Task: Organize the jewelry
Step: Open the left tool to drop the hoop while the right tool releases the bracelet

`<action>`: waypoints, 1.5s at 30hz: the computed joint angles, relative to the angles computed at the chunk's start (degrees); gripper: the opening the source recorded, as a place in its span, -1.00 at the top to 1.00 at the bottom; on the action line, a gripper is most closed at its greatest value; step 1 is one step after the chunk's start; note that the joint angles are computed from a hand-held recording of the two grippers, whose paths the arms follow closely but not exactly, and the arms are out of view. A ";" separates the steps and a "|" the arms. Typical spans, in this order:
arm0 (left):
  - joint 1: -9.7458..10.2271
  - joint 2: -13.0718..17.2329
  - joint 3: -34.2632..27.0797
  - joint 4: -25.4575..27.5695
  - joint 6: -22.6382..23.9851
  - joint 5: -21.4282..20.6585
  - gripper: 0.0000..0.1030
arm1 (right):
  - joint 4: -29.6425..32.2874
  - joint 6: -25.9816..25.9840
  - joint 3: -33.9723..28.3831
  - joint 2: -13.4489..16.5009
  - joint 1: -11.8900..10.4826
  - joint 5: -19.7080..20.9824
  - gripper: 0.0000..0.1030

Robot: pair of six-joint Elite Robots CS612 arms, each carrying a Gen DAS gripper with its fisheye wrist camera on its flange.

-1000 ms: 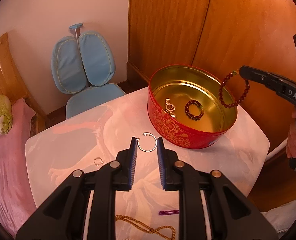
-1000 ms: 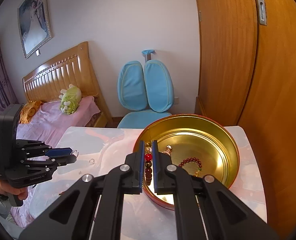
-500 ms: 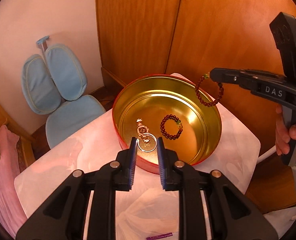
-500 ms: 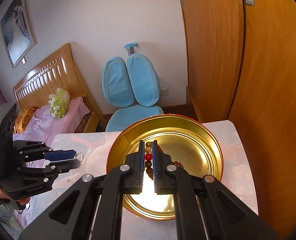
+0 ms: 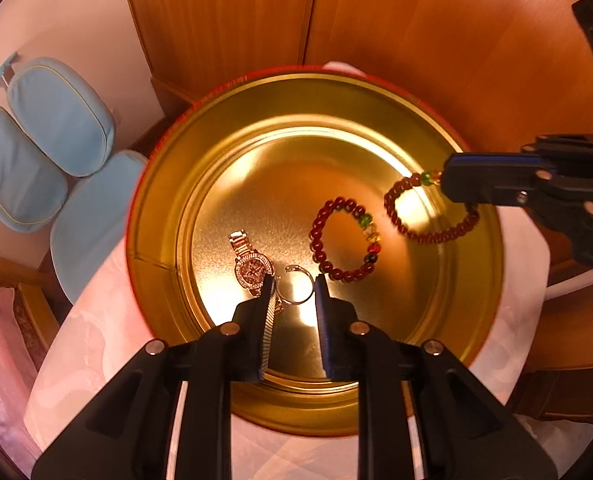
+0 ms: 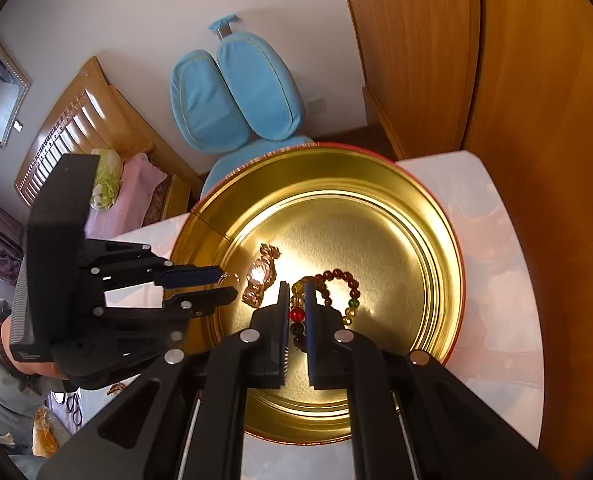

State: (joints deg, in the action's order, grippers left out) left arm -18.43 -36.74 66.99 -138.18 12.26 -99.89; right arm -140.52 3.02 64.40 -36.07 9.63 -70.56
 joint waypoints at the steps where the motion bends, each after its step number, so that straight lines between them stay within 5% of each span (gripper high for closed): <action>1: -0.13 0.24 -0.21 0.58 0.41 0.12 0.60 | 0.72 -0.36 -0.23 0.20 0.07 -0.03 0.84; 9: -0.78 1.61 -2.01 4.21 2.10 2.05 0.60 | 7.47 -2.04 -3.91 2.98 0.72 -3.79 0.84; 18: -1.20 2.43 -2.87 4.55 2.43 3.43 0.60 | 8.84 -1.90 -5.75 4.26 0.57 -3.40 0.84; 21: -1.49 2.43 -2.77 4.31 1.89 4.39 0.60 | 7.53 -0.42 -6.12 4.49 0.97 -6.01 0.84; 22: -1.76 2.27 -2.25 3.30 1.82 5.65 0.59 | 6.86 0.73 -6.19 4.58 1.03 -7.21 0.79; 23: -2.00 2.16 -1.89 2.67 1.87 7.22 0.53 | 6.38 2.27 -6.18 4.61 0.94 -7.28 0.41; 24: -2.34 2.18 -1.90 2.79 1.58 8.73 0.14 | 5.55 3.35 -5.89 4.54 0.81 -6.87 0.11; 25: -2.60 2.10 -1.77 2.81 1.26 10.08 -0.37 | 4.09 3.95 -5.30 4.34 0.73 -6.70 -0.41; 26: -2.77 1.76 -1.05 1.90 1.03 10.95 -0.47 | 2.81 3.88 -4.65 4.04 0.71 -6.66 -0.54; 37: -2.92 1.37 -0.07 1.09 0.94 10.67 -0.47 | 0.77 3.79 -3.02 3.29 0.27 -4.84 -0.61; 45: -2.79 0.07 1.65 -0.33 -0.19 10.67 -0.47 | -1.63 5.23 -1.57 2.12 0.99 -8.21 -0.78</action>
